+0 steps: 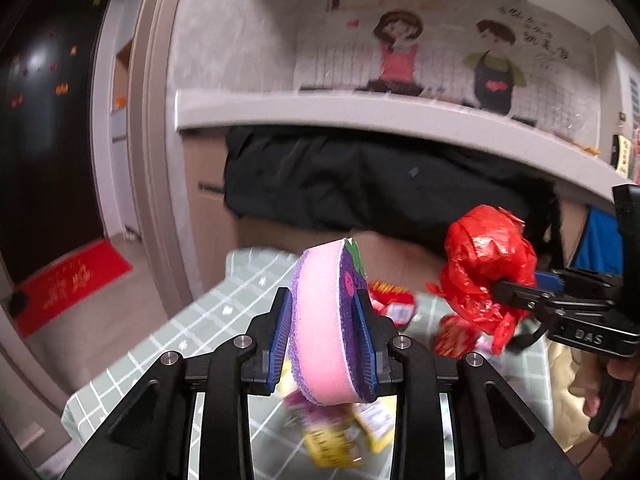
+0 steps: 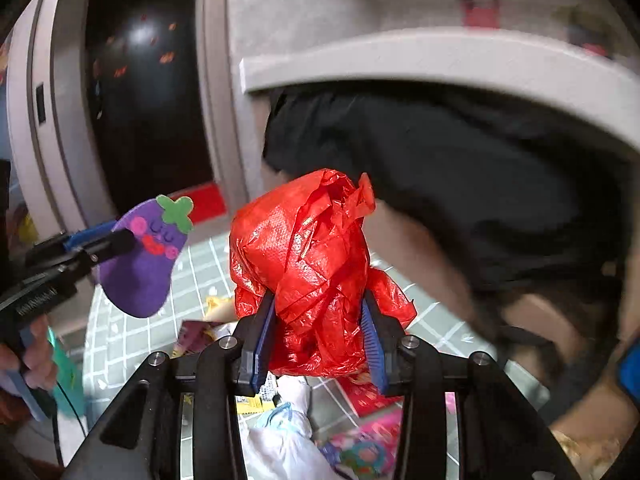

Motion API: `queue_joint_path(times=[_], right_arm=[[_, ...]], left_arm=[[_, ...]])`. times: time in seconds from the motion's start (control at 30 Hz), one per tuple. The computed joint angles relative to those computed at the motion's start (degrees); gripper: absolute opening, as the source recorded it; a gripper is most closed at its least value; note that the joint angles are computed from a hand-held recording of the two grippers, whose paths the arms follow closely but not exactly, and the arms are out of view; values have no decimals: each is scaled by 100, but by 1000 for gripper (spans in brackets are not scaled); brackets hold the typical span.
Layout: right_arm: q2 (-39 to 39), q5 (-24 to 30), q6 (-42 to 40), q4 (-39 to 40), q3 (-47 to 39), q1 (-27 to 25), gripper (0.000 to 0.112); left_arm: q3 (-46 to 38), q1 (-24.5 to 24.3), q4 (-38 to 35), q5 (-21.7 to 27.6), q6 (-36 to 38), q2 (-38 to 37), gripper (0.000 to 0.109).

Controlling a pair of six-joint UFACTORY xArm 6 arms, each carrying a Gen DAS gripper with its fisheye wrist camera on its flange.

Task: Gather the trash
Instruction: 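Lift the sponge and red bag and carry both toward the trash bin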

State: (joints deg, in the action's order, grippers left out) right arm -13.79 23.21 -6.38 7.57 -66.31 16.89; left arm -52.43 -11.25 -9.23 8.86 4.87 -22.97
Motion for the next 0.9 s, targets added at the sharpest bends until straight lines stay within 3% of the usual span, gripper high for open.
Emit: queue_joint_path(times=[0.3, 0.43, 0.63, 0.9], right_arm=[[-1935, 177, 1079, -1103, 1044, -543, 37], [-2868, 351, 1145, -1081, 1611, -1060, 37], [-4064, 697, 860, -845, 2296, -2173, 37], [-4911, 1239, 245, -7, 2816, -3533, 38]], left_arm=[[-163, -1001, 1208, -283, -1250, -153, 32], [-398, -1559, 1735, -272, -1740, 54, 32], [-815, -2429, 1350, -185, -1459, 536, 32], [-1228, -3324, 369, -10, -667, 1170, 32]])
